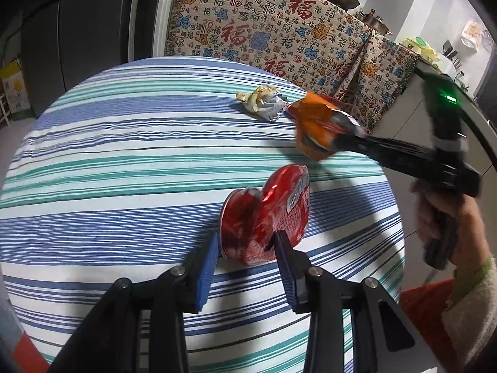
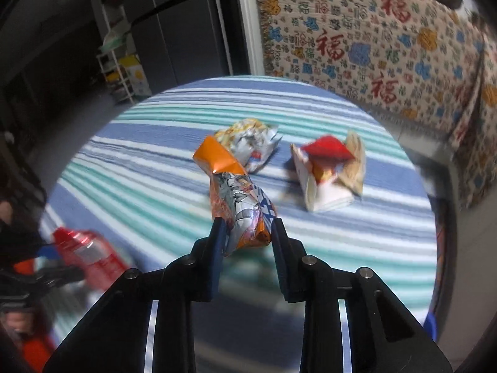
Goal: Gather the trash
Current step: 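Lift both held bags off the table toward the blue wastebasket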
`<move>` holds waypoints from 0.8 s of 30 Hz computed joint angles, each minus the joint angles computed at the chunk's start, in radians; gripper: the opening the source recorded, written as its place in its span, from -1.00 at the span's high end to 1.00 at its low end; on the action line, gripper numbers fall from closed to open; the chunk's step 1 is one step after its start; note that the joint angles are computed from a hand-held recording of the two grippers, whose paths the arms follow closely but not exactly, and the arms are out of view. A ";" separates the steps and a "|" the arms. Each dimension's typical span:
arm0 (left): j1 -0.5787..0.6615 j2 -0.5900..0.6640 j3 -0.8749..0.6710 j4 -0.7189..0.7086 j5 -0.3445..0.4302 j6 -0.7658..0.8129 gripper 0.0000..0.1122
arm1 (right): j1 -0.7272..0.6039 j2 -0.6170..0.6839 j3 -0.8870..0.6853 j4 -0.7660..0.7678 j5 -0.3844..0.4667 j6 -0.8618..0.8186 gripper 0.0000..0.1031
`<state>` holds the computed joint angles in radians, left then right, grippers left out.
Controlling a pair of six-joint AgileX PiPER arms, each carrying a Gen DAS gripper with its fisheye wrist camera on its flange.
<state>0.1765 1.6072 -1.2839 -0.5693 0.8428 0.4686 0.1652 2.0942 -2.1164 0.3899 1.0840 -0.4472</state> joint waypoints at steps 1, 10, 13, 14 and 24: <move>-0.003 -0.009 0.011 0.011 -0.011 0.003 0.29 | -0.007 -0.046 0.067 0.006 -0.020 -0.014 0.43; 0.052 -0.070 0.100 -0.022 -0.039 0.108 0.07 | -0.049 -0.302 0.414 -0.034 -0.129 -0.028 0.42; 0.092 -0.059 0.082 -0.069 -0.031 0.133 -0.02 | -0.062 -0.333 0.470 -0.043 -0.135 -0.015 0.42; 0.104 -0.054 0.073 -0.085 -0.032 0.145 -0.03 | -0.067 -0.342 0.483 -0.042 -0.137 -0.018 0.42; 0.125 0.122 -0.183 -0.146 0.070 0.221 -0.20 | -0.059 -0.360 0.520 -0.039 -0.151 -0.019 0.40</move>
